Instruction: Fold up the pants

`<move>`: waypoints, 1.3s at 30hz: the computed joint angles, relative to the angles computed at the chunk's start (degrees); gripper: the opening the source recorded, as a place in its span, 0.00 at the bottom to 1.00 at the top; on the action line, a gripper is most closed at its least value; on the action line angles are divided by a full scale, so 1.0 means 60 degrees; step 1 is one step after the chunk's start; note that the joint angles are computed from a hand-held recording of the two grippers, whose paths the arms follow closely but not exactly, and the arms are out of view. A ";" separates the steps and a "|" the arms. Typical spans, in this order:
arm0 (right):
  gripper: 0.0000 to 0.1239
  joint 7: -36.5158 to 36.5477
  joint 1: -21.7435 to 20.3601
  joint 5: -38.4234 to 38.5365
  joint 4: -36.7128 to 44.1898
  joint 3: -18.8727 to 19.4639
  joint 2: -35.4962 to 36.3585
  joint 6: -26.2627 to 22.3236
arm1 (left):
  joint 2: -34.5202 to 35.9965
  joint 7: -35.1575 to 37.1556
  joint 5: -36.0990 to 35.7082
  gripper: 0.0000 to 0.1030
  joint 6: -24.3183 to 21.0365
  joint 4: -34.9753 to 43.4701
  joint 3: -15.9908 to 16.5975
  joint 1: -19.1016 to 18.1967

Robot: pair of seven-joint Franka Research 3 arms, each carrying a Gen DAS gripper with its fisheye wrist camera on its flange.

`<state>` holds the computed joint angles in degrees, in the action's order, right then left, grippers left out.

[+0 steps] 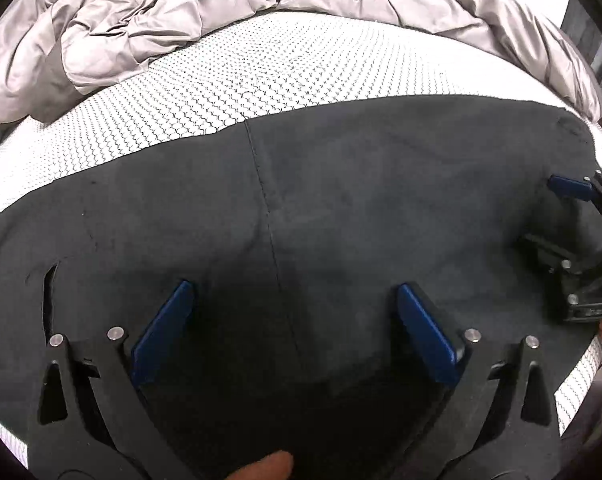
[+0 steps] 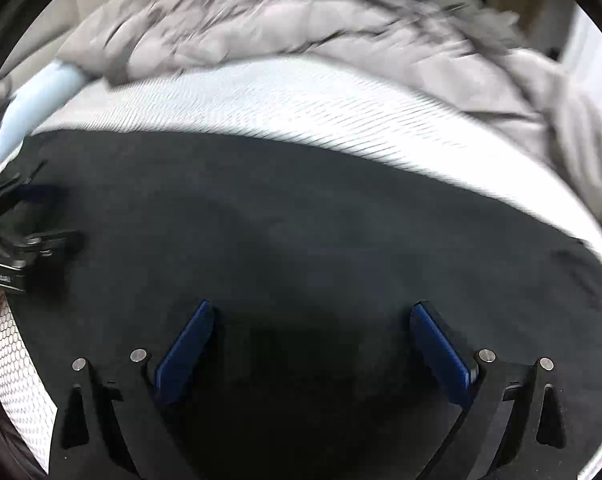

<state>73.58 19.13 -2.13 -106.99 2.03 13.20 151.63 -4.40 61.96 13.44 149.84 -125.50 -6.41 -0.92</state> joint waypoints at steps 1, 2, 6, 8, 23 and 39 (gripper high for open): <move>0.81 -0.0011 0.0011 -0.0116 0.0066 -0.0040 0.0054 0.0027 | -0.0205 0.0078 -0.0122 0.83 0.0056 -0.0180 0.0052 0.0023; 0.81 0.0190 0.0063 -0.0381 0.0019 -0.0168 0.0006 0.0113 | -0.0262 0.0183 -0.0241 0.81 0.0183 -0.0258 0.0119 0.0057; 0.81 0.3514 0.0540 -0.3706 0.0263 -0.1615 0.0247 0.0375 | -0.0495 0.0758 -0.0950 0.49 0.1054 -0.0821 0.0508 0.0289; 0.81 0.4014 0.0170 -0.3624 0.0427 -0.1595 0.0327 0.0204 | -0.0685 0.0285 -0.0622 0.29 0.1063 -0.1007 0.0450 0.0536; 0.73 -0.0515 0.0137 0.0570 0.1979 0.0221 0.1403 -0.0665 | 0.2202 0.1438 -0.1552 0.25 0.0061 0.2531 -0.0033 0.0451; 0.72 0.1600 -0.0565 -0.0449 0.2692 -0.0034 0.1700 0.0294 | 0.1992 0.1414 -0.2269 0.25 0.0460 0.2459 0.0207 0.0855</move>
<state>83.18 15.74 -4.82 -90.84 1.83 23.40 153.39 7.55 70.45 -0.18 152.59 -110.75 -5.17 4.21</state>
